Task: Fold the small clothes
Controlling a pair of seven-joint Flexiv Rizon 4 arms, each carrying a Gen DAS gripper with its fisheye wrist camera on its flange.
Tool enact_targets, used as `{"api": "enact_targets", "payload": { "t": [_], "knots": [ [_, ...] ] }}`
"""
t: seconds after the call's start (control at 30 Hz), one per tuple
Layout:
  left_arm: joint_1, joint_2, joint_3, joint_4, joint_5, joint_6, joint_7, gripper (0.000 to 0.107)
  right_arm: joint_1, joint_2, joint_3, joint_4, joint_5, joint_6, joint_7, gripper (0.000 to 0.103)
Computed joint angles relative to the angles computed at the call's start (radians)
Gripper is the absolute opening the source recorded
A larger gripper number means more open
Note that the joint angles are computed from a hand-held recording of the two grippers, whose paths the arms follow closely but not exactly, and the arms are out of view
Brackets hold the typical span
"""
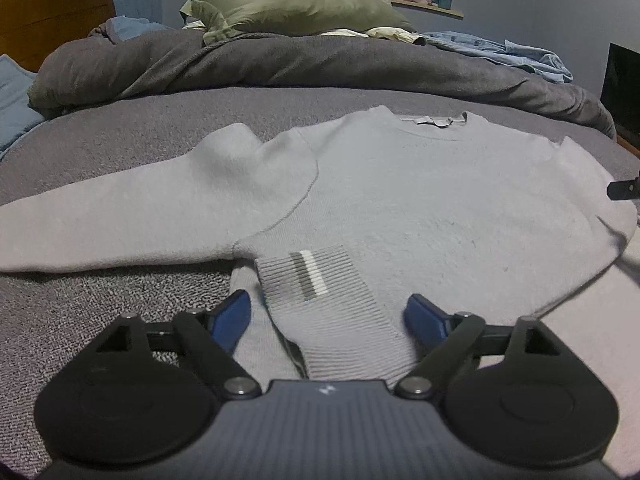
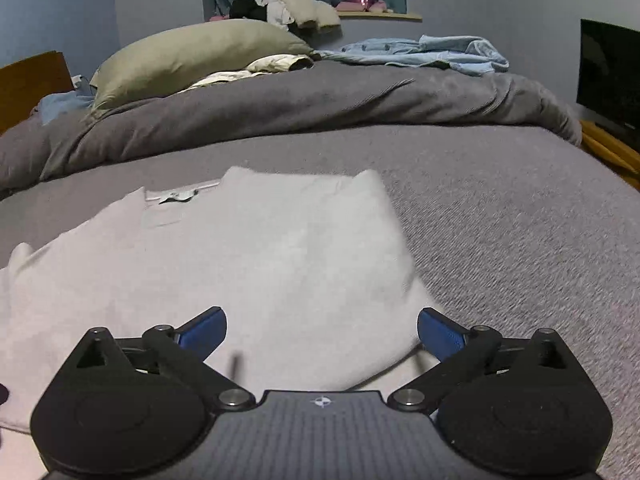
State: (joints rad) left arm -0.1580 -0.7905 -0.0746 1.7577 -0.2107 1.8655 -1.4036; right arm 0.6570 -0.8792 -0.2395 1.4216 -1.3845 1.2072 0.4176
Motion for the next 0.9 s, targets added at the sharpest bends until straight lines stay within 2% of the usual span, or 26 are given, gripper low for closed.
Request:
{"api": "enact_targets", "payload": {
  "t": [0.1, 0.23, 0.37, 0.43, 0.5, 0.57, 0.6, 0.67, 0.77, 0.9],
  "knots": [
    [0.001, -0.006, -0.002, -0.005, 0.007, 0.001, 0.005, 0.097, -0.006, -0.013, 0.003, -0.015, -0.014, 0.043, 0.018, 0.103],
    [-0.021, -0.016, 0.02, -0.014, -0.001, 0.002, 0.011, 0.102, 0.003, -0.033, 0.01, -0.032, 0.032, 0.05, -0.036, 0.103],
    [0.002, -0.02, -0.006, -0.021, 0.004, -0.02, 0.017, 0.103, 0.023, -0.055, 0.003, -0.046, 0.084, 0.049, -0.059, 0.103],
    [0.043, -0.014, -0.051, -0.019, 0.02, -0.039, 0.021, 0.103, 0.03, -0.067, 0.004, -0.05, 0.123, 0.048, -0.079, 0.103],
    [0.147, -0.006, -0.162, -0.001, 0.068, -0.046, 0.036, 0.103, 0.05, -0.07, -0.012, -0.045, 0.134, 0.04, -0.108, 0.103],
    [0.249, -0.023, -0.271, 0.026, 0.114, 0.034, -0.003, 0.103, 0.059, -0.073, -0.015, -0.046, 0.156, 0.029, -0.143, 0.103],
    [0.261, -0.025, -0.28, 0.039, 0.102, 0.079, -0.037, 0.103, 0.062, -0.073, -0.02, -0.044, 0.162, 0.033, -0.145, 0.103],
    [0.244, -0.015, -0.246, 0.054, 0.037, 0.113, -0.143, 0.103, 0.07, -0.072, -0.033, -0.04, 0.167, 0.043, -0.141, 0.103],
    [0.296, -0.02, -0.272, 0.068, 0.013, 0.109, -0.269, 0.103, 0.079, -0.072, -0.048, -0.034, 0.169, 0.051, -0.139, 0.103],
    [0.252, -0.024, -0.169, 0.017, 0.005, 0.057, -0.298, 0.103, 0.091, -0.075, -0.055, -0.035, 0.175, 0.031, -0.155, 0.103]
  ]
}}
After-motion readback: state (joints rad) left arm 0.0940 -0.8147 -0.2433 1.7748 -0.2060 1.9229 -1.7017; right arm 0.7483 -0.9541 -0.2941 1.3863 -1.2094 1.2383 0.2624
